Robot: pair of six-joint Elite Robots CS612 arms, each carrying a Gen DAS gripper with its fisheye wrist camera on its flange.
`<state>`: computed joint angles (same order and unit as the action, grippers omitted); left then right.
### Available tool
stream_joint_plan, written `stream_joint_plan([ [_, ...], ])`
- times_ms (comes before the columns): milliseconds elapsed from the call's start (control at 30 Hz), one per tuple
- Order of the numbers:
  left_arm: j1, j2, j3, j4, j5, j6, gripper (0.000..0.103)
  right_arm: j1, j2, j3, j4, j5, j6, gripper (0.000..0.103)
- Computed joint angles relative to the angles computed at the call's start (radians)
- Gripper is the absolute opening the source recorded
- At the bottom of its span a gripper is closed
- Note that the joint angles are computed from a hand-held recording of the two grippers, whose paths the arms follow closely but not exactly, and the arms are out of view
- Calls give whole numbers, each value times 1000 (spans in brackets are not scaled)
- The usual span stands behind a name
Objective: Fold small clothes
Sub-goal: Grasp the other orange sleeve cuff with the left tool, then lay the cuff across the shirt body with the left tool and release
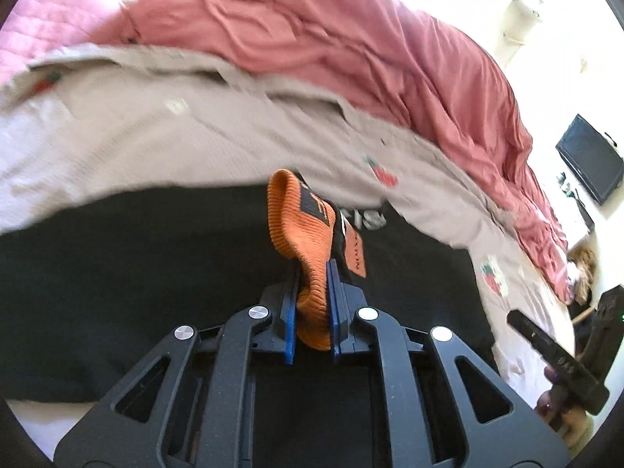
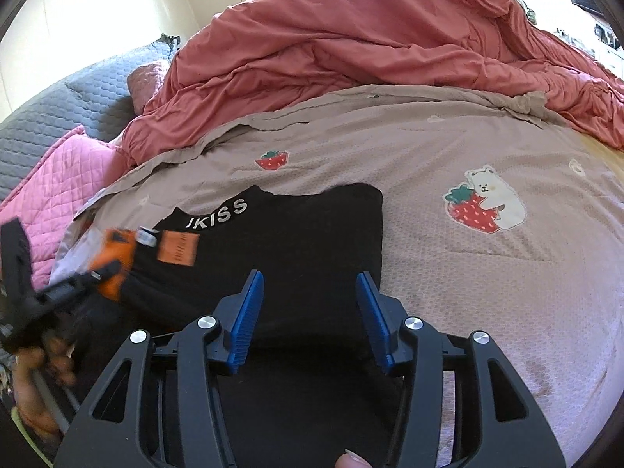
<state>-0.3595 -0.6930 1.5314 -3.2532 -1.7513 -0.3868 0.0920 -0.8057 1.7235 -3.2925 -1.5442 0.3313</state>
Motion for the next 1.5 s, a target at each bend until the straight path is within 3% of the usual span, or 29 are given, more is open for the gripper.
stream_joint_plan([
  [67,-3,-16,13,31,77,18,6,3,4,-6,15,2,-6,48],
  [167,14,-9,2,97,35,-13,7,15,11,-23,46,-27,-28,48],
  [300,9,7,-19,175,72,9,7,30,24,-54,82,-54,-57,49],
  [567,17,2,-13,176,62,-4,12,37,73,-143,156,-18,-118,52],
  [667,23,-2,-9,180,62,-20,15,45,98,-197,295,-122,-128,52],
  [700,25,-5,-6,176,69,-27,15,40,104,-201,307,-119,-127,52],
  [800,29,-16,8,157,129,-48,15,34,103,-192,289,-105,-119,51],
  [900,36,-22,17,124,117,-63,14,32,103,-191,285,-101,-120,51],
  [1133,-4,-44,49,45,137,79,14,29,76,-143,217,-71,-84,60],
  [1267,-20,-38,38,109,104,131,18,33,63,-126,198,-50,-106,63],
  [1300,-25,-34,29,157,118,142,24,33,63,-126,199,-44,-112,63],
  [1400,-22,-11,1,249,119,123,26,39,65,-134,236,-62,-127,69],
  [1500,-17,-9,2,239,101,107,27,32,72,-138,280,-46,-95,70],
])
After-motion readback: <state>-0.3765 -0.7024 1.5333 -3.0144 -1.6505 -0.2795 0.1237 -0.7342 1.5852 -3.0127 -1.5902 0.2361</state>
